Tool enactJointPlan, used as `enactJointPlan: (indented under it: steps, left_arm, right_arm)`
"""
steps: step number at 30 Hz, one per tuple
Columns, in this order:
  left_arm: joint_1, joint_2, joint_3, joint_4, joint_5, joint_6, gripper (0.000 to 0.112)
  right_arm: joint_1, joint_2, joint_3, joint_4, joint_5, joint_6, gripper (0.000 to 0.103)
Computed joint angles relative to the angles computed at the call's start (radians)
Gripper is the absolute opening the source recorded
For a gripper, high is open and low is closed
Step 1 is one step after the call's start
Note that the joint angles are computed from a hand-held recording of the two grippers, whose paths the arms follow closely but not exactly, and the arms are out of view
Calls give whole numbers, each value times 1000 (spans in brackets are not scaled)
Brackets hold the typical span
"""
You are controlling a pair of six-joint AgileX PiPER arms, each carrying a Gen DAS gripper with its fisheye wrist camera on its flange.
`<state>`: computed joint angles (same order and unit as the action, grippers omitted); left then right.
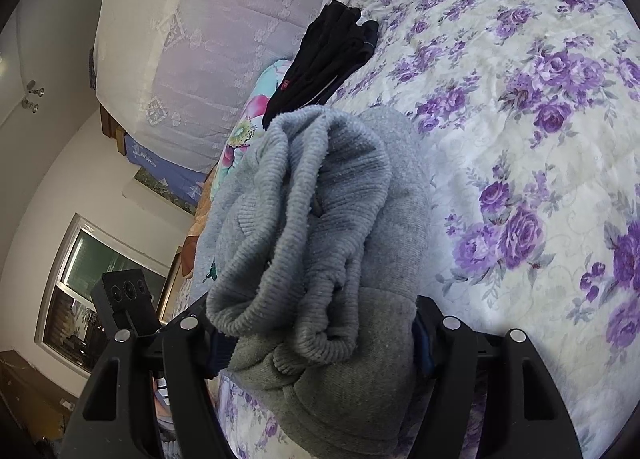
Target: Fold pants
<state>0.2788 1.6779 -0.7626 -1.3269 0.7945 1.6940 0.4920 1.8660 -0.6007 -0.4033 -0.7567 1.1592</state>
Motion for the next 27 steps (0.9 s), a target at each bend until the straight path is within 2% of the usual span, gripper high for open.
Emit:
enactJointPlan:
  steps: [6,13,17,21,25,27]
  left_arm:
    - [-11,-71,29,-5,-24,28,43]
    - [-4,-142,27,-6,-12,20,42]
    - [-12,-174,-18,7,-15,-15,42]
    - [-32,-108,-196,68,0,-132,42]
    - [-69,55,-536,197,23,-360,42]
    - [-95,152,-736,259,23,-479,42]
  right_arm:
    - [18,-41,11,29,18,-23,67]
    - [43,-129,-12,52,96,-73,66]
    - [29,-161,-79,-4,165,-48,66]
    - [-26,-150,-248,-213,267,113,66]
    - [-77,-52,-579,-613,402,479,66]
    - [-106,36,-779,-813,414,673,66]
